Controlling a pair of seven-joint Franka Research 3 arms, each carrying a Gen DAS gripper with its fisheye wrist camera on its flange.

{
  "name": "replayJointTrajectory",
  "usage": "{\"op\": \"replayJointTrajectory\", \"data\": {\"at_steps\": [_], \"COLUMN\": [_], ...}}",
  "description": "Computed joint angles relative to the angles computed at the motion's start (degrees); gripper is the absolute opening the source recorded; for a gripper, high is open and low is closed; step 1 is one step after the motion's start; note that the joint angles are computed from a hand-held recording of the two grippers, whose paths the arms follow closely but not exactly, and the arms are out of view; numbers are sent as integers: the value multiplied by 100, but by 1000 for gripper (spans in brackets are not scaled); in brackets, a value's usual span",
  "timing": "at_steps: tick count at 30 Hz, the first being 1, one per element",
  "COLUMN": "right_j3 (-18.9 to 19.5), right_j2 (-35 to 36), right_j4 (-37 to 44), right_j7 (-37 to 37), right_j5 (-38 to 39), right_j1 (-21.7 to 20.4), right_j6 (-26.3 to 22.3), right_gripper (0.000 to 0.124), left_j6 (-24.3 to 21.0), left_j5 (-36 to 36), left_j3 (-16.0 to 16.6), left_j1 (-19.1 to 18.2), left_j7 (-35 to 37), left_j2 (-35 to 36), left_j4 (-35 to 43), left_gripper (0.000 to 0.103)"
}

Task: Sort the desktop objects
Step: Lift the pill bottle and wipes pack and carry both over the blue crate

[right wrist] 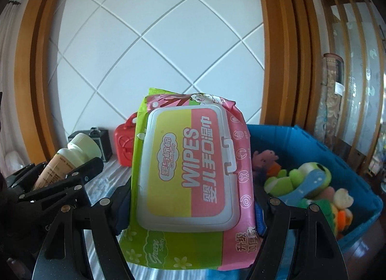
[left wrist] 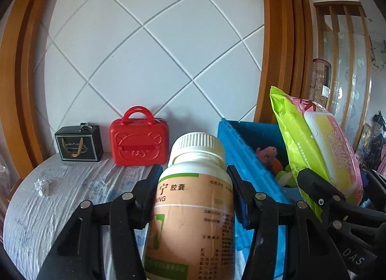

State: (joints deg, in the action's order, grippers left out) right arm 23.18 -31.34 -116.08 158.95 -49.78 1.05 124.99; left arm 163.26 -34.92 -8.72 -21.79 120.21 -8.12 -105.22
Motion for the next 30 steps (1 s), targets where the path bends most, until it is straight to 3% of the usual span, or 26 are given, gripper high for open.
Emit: {"op": "replayJointTrajectory", "data": {"at_steps": [4, 8, 12, 16, 21, 27, 29, 30], "right_j3": [-804, -1474, -1980, -2359, -2612, -2510, -2467, -2418], "right_j2": [-1086, -1937, -2445, -2724, -2650, -2358, -2316, -2312], "right_j4": [-910, -1532, -1927, -2215, -2472, -2369, -2316, -2322], "right_j7": [-852, -1616, -2177, -2646, -3148, -3622, -3792, -3855], "right_j5": [276, 593, 849, 1197, 1682, 2227, 2391, 2459], "right_j1": [154, 69, -175, -415, -609, -933, -1049, -1118], "right_j6": [478, 662, 790, 819, 951, 799, 743, 714], "right_gripper": [76, 76, 76, 77, 77, 78, 79, 80], "left_j6": [311, -94, -699, -1845, -3305, -3558, -3380, -3265], "left_j5": [1915, 3732, 5222, 6085, 6025, 5956, 5933, 5912], "left_j3": [-812, -1295, -1398, -1300, -1136, -989, -978, -978], "left_j1": [165, 96, -339, -931, -1383, -1560, -1525, -1494], "left_j7": [-2263, -4003, -5078, -5579, -5538, -5523, -5517, -5517], "left_j2": [59, 437, 933, 1595, 2340, 2394, 2269, 2217], "left_j4": [38, 591, 1197, 2026, 3111, 3278, 3077, 2977], "left_gripper": [53, 53, 53, 53, 53, 57, 63, 72]}}
